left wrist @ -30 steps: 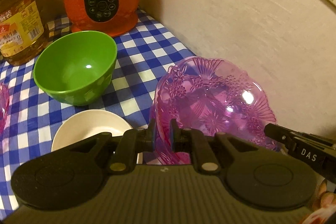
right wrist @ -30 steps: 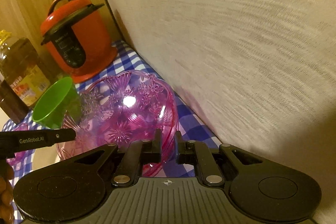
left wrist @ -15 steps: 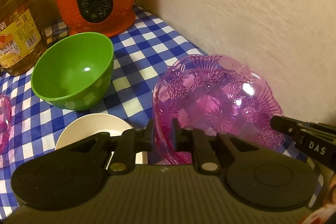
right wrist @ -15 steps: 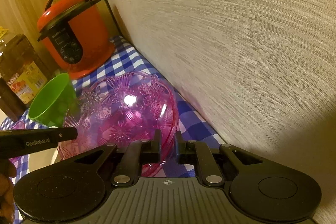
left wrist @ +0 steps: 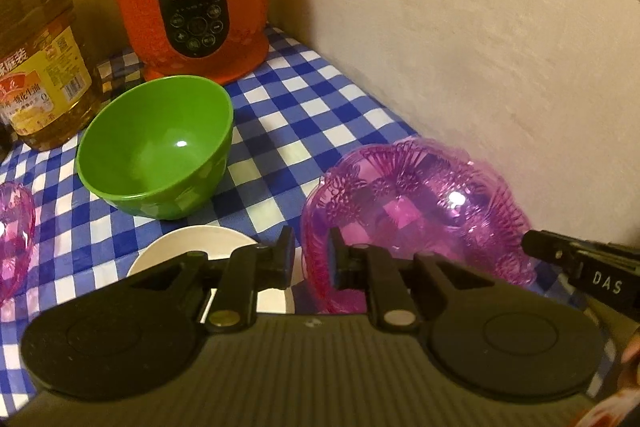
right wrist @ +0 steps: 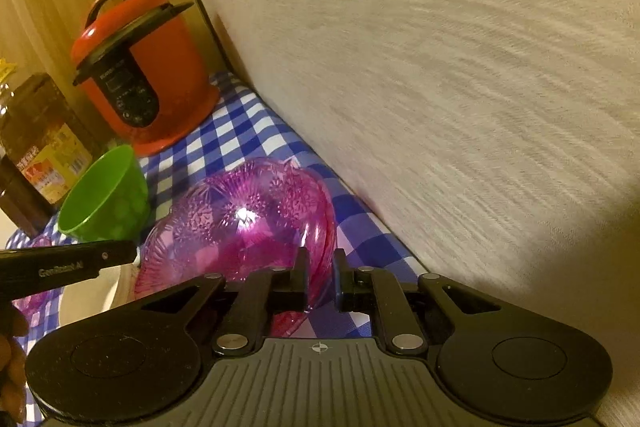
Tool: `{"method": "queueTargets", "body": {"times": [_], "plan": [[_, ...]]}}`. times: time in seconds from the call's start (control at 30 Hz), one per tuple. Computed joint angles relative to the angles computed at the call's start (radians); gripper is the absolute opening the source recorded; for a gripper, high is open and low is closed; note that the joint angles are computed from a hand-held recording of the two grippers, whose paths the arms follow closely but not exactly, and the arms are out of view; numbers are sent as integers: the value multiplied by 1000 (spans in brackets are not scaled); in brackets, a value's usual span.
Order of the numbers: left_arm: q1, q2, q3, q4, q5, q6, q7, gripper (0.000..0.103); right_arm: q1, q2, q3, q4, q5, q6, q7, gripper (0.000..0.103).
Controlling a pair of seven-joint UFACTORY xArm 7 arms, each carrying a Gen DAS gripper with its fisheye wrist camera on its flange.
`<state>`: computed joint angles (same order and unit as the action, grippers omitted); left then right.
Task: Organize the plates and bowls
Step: 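Open both grippers and pull them back from the stacked plates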
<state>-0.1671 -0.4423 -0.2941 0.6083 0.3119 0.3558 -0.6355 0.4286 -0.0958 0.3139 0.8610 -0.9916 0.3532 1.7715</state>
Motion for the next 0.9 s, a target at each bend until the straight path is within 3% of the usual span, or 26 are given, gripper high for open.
{"method": "queueTargets", "body": {"times": [0.27,0.7,0.9], "plan": [[-27,-52,21,-37,-64,-19,-5,15,-14,-28,25,-17,-72,16,121,11],[-45,-94,29,-71,-119,-8,11,15,-8,-22,8,-25,-52,-17,124,12],[-65,-178,29,-101,-151,34,4,17,2,-51,30,-30,15,1,45,14]]}}
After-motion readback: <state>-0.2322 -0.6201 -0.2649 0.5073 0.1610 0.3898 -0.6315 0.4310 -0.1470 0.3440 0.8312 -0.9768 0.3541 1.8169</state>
